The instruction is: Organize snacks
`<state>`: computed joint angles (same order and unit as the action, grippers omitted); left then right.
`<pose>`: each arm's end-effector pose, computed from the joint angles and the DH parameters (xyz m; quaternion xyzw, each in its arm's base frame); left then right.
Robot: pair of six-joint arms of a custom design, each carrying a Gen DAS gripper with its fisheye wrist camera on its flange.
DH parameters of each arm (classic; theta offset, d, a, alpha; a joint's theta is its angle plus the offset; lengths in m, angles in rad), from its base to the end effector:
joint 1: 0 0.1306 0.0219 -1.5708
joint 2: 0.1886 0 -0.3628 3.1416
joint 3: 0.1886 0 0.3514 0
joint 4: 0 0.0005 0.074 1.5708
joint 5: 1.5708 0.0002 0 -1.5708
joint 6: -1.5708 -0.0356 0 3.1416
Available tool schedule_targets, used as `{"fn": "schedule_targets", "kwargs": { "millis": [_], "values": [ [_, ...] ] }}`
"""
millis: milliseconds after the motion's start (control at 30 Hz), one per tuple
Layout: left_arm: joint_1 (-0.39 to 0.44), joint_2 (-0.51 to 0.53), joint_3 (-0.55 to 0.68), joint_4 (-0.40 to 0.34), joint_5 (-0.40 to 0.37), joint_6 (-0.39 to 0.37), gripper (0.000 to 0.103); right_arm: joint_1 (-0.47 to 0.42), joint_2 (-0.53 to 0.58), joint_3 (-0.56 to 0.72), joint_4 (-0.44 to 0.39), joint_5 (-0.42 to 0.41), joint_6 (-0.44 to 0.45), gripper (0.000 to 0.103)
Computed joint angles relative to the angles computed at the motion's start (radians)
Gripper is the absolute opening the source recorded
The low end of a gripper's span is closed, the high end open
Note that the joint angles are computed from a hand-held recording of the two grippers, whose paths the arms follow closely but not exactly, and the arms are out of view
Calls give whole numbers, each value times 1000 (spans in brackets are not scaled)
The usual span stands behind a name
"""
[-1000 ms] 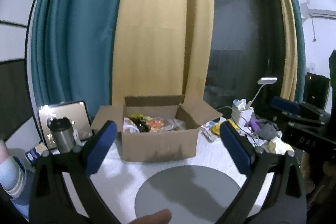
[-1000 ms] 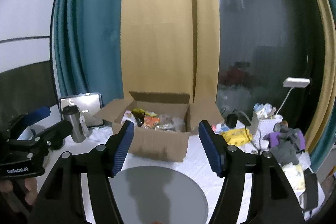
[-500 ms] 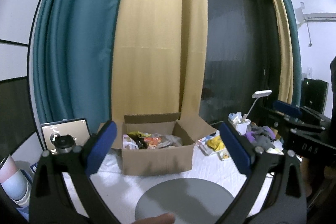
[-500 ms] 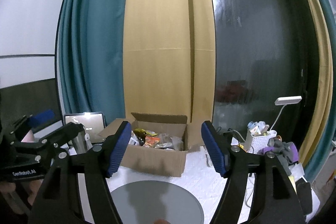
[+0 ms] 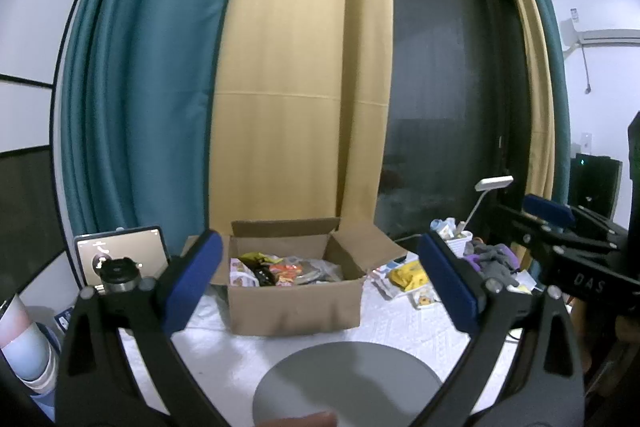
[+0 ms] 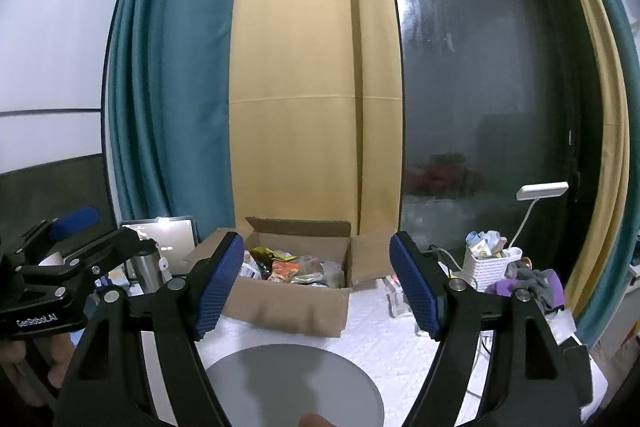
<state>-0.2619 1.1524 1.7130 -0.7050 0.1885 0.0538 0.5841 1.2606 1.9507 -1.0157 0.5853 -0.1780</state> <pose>0.3311 -0.0962 0.6548 0.1394 0.7424 -0.1727 0.6321 0.3006 0.1746 0.6811 0.0079 0.7958 -0.0099 0.6055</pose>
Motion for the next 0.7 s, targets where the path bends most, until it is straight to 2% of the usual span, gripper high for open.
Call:
{"fn": "schedule_targets", "kwargs": {
  "millis": [700],
  "values": [
    [-6, -2, 0, -7, -3, -1, 99, -10, -6, 1, -10, 1, -7, 78]
  ]
}}
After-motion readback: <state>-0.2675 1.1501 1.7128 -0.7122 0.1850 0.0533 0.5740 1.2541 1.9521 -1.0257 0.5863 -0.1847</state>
